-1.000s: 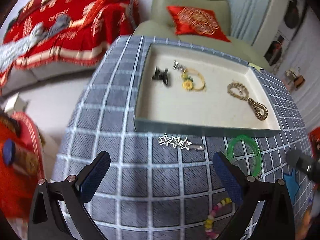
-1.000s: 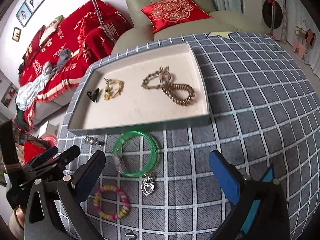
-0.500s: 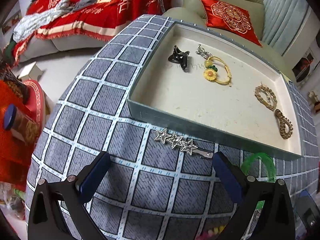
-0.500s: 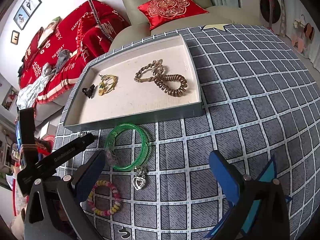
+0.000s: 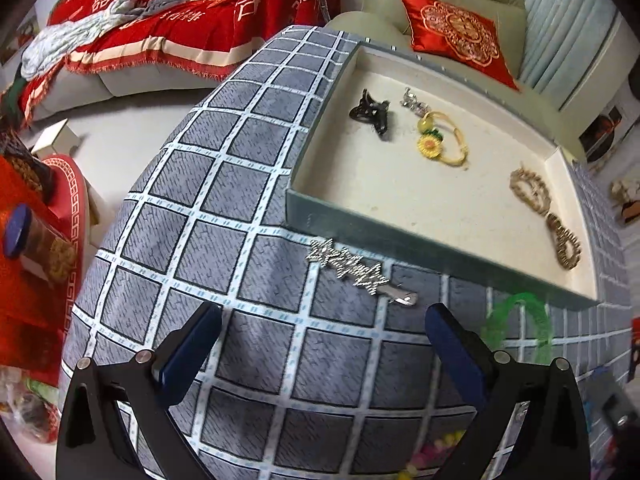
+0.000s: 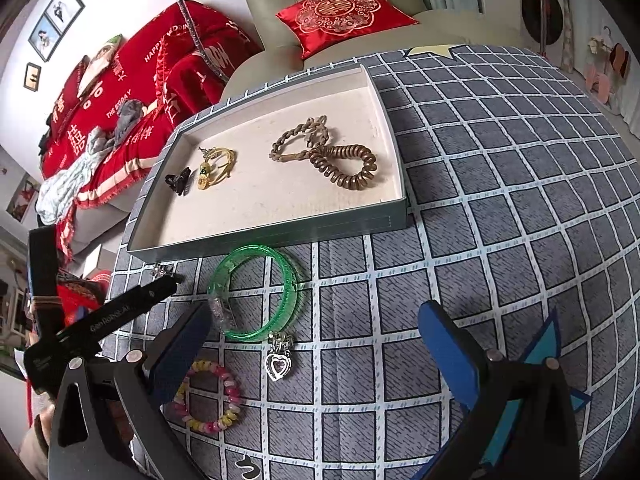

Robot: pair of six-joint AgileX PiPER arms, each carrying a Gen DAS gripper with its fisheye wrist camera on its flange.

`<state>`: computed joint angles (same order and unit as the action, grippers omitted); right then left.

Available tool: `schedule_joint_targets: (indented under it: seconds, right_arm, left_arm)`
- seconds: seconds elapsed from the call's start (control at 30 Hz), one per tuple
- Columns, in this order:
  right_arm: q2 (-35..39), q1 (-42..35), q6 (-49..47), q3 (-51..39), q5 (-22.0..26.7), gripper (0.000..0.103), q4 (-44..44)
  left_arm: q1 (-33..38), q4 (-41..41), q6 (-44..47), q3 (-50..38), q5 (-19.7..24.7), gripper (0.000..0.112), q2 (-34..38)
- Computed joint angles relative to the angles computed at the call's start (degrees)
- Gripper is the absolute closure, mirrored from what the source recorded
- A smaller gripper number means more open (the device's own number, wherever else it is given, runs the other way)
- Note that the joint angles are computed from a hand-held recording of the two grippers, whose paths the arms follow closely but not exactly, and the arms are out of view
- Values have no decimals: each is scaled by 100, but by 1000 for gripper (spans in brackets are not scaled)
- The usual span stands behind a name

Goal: Organize jewelry
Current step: 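Lift both tools out of the tray toward the star clip and green bangle, then grasp the silver star hair clip with the left tool while the right tool grasps the green bangle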

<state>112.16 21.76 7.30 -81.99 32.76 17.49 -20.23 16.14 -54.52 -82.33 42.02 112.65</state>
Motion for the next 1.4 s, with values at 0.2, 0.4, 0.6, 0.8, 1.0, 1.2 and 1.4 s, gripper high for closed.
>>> schedule_joint_targets:
  seconds: [0.2, 0.4, 0.6, 0.8, 1.0, 1.2, 1.4]
  right_arm:
    - [-49, 8, -44, 56, -31, 0, 39]
    - [8, 43, 96, 3, 20, 0, -182]
    - [299, 195, 482, -367, 244, 0, -718]
    - [685, 547, 1001, -911, 575, 8, -1529]
    - [1120, 859, 1385, -1527, 981, 29, -2179]
    - [1231, 1137, 1608, -1733, 1205, 66, -2845]
    - [1121, 1103, 1560, -1583, 1129, 94, -2759]
  left_arm:
    - [-150, 232, -371, -737, 620, 9, 494]
    - [-253, 636, -547, -572, 634, 15, 409]
    - [-154, 776, -40, 116, 67, 51, -78]
    - [24, 600, 822, 629, -521, 55, -387]
    - [155, 227, 1451, 909, -893, 60, -550]
    - [233, -53, 1847, 979, -1016, 78, -606]
    - [332, -373, 2297, 1222, -1324, 95, -723]
